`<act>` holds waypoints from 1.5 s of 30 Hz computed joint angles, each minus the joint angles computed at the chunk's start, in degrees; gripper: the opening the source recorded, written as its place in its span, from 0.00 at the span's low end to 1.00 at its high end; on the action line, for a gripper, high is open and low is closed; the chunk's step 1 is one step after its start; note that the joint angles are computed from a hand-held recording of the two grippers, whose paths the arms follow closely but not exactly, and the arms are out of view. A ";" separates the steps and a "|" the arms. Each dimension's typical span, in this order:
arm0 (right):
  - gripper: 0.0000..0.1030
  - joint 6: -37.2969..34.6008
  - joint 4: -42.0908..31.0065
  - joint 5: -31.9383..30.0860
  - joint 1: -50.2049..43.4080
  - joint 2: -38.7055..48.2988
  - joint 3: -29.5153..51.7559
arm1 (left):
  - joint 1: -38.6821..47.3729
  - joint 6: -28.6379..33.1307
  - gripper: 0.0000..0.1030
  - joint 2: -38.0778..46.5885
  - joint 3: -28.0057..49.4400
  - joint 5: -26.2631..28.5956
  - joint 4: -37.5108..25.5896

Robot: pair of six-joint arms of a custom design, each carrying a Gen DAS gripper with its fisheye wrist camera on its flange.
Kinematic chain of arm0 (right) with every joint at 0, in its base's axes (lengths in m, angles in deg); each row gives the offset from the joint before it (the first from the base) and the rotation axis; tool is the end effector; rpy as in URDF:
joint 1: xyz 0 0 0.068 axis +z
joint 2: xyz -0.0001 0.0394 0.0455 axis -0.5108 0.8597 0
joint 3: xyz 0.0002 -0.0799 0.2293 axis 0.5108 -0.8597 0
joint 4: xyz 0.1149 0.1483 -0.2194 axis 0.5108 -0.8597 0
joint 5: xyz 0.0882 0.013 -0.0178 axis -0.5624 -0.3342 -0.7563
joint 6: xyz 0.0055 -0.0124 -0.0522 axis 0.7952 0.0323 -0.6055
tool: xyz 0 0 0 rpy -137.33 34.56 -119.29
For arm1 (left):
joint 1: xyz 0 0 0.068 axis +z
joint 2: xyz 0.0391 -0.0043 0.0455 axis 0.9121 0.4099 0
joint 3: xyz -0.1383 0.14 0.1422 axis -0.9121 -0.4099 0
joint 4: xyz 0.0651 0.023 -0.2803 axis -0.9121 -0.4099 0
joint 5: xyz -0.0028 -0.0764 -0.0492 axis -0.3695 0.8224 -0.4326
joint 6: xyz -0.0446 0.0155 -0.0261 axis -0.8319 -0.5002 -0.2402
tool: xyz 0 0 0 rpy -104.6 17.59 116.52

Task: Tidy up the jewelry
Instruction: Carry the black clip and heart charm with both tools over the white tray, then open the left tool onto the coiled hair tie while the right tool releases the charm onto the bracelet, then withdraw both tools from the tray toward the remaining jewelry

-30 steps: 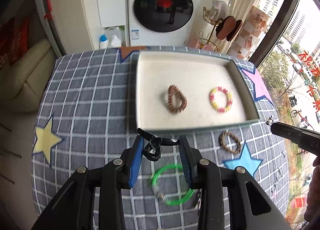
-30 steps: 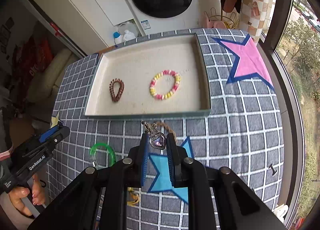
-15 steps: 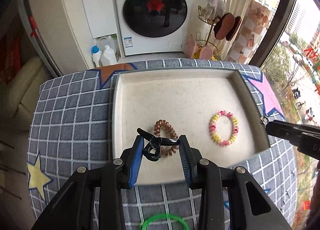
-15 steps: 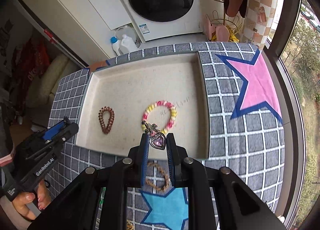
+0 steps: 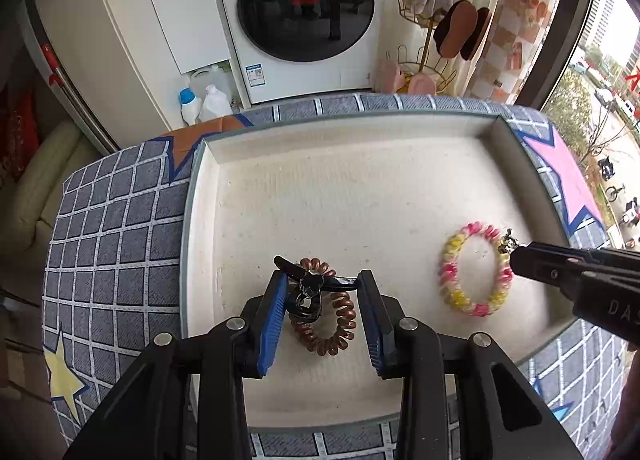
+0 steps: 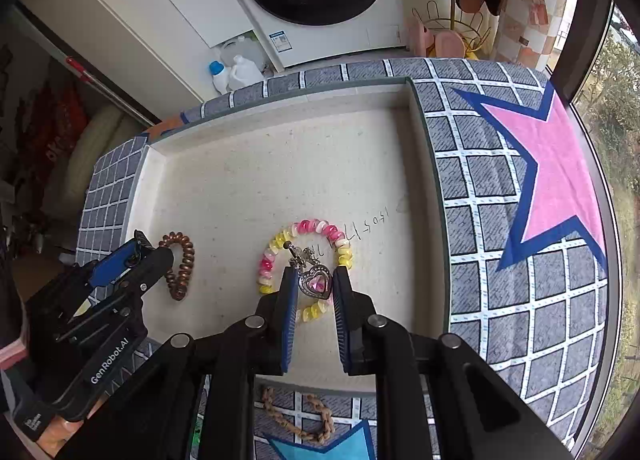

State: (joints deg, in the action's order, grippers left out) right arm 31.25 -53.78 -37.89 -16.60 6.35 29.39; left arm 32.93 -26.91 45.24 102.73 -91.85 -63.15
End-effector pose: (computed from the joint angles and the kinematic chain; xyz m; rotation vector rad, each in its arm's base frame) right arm 0.2746 0.0790 0.1095 -0.2921 2.8205 0.4599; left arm 0.2304 -0.1362 0.0972 -0.1273 2.6836 0.0738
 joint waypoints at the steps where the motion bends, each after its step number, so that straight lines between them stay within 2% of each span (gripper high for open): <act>1: 0.18 0.10 0.66 0.00 0.00 0.40 -0.34 | -0.09 -0.10 0.47 0.87 0.23 -0.22 0.34; 8: 0.18 -0.27 2.41 -0.33 -0.44 2.61 -0.82 | -1.06 0.96 0.47 5.21 1.87 -0.64 2.08; 14: 0.19 -0.01 3.60 -0.14 -0.06 3.01 -1.17 | -2.40 1.13 0.47 7.09 3.30 -2.36 1.12; 15: 0.19 -0.03 3.69 -0.29 -0.15 3.21 -1.08 | -2.49 1.17 0.50 7.15 3.39 -2.40 0.92; 16: 0.19 -0.05 3.73 -0.31 -0.16 3.43 -0.98 | -2.49 1.17 0.64 7.28 3.56 -2.24 0.74; 17: 0.19 -0.11 3.63 -0.30 -0.17 3.61 -0.86 | -2.66 0.76 0.70 7.14 3.57 -2.66 0.64; 20: 0.26 0.15 3.12 -0.45 -0.37 4.50 -0.13 | -2.88 0.09 0.71 5.85 2.99 -3.53 0.03; 22: 0.37 0.94 3.55 -1.40 -0.85 4.20 -0.39 | -2.36 0.20 0.71 5.71 3.38 -2.46 -0.76; 27: 0.41 2.65 3.69 -4.66 -2.89 1.14 -1.45 | -1.88 -0.17 0.71 2.44 2.36 -2.33 -1.53; 29: 0.44 3.22 3.14 -5.53 -3.32 -0.24 -1.50 | -2.20 -0.22 0.93 1.41 2.34 -3.05 -2.24; 30: 0.49 3.36 2.69 -5.50 -3.35 -0.90 -1.45 | -2.77 -0.60 1.00 0.43 2.08 -4.22 -2.53; 32: 0.49 3.65 1.98 -5.43 -3.40 -2.38 -1.62 | -3.78 -0.61 1.00 -1.76 1.19 -5.73 -2.63; 39: 0.50 4.38 -1.14 -6.20 -4.31 -9.53 -4.05 | -5.77 -1.76 1.00 -10.91 -0.84 -6.36 -9.53; 41: 0.60 4.11 -2.29 -6.35 -4.71 -12.65 -5.57 | -6.63 -3.17 1.00 -14.51 -2.07 -6.33 -12.33; 43: 0.79 4.28 -3.56 -6.19 -4.85 -16.11 -7.03 | -7.78 -4.90 1.00 -18.20 -3.37 -6.75 -15.61; 45: 0.80 4.69 -5.59 -6.41 -4.87 -20.58 -8.83 | -9.60 -7.73 1.00 -21.76 -4.68 -7.37 -19.19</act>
